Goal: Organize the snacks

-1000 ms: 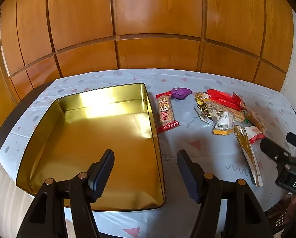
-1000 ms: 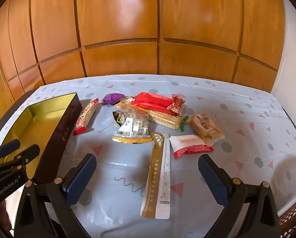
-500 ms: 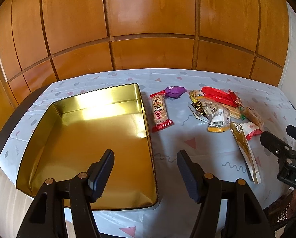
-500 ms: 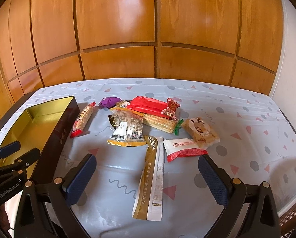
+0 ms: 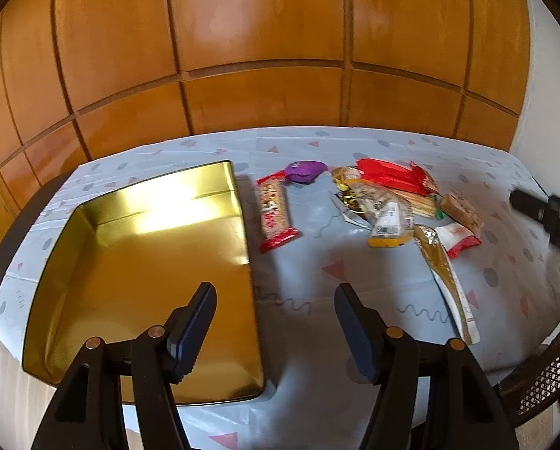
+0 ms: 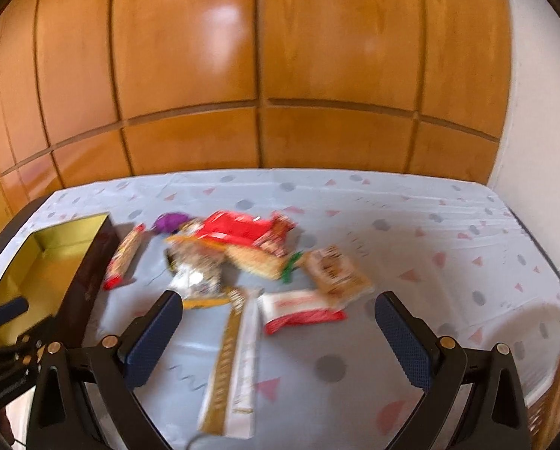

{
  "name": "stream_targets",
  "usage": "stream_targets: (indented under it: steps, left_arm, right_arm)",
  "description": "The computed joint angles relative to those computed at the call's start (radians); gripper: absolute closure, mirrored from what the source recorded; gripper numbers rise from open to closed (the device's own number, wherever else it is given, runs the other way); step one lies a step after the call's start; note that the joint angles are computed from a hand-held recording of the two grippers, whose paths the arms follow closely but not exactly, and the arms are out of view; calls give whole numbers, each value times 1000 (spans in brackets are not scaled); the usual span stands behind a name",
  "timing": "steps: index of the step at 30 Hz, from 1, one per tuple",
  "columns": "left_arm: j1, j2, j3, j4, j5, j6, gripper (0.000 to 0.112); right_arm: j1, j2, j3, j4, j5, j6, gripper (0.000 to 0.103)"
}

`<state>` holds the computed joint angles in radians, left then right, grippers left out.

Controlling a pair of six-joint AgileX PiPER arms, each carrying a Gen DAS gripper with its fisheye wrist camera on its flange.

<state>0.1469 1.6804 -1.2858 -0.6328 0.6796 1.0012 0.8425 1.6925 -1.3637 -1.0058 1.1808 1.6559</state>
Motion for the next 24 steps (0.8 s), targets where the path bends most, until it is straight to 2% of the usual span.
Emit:
stream_targets:
  steps: [3,8,10,12,14,16,19,24]
  left_arm:
    - [-8,11,-18,-11,41,19,46]
    - [-15,93,-136,-34,229,-6,46]
    - [-41,130,-195,4,296,-69,46]
    - [-85,138,-212,50,305,-121,46]
    - [-139,131,-210,105,285,-151,46]
    - [-179,131,-210,116,291,-142,46]
    - [-237,160,-238,125,333,-157,46]
    - [-361,201,-255,195,303,-223,46]
  right_arm:
    - [-42,-57,47,-13,-5,-14,0]
    - [-144,-170,115,-13,4,-73,0]
    - [-207,-204,153,15,-38,-97,0]
    - [-289,-255,198,60,-97,-149,0]
    - [-335,-280,219,94,-112,-195,1]
    - [-384,-302,253,144,-158,-208,5]
    - [-466,-330,291,246,-276,-236,9]
    - [-454,-324,289,245,-292,-245,9]
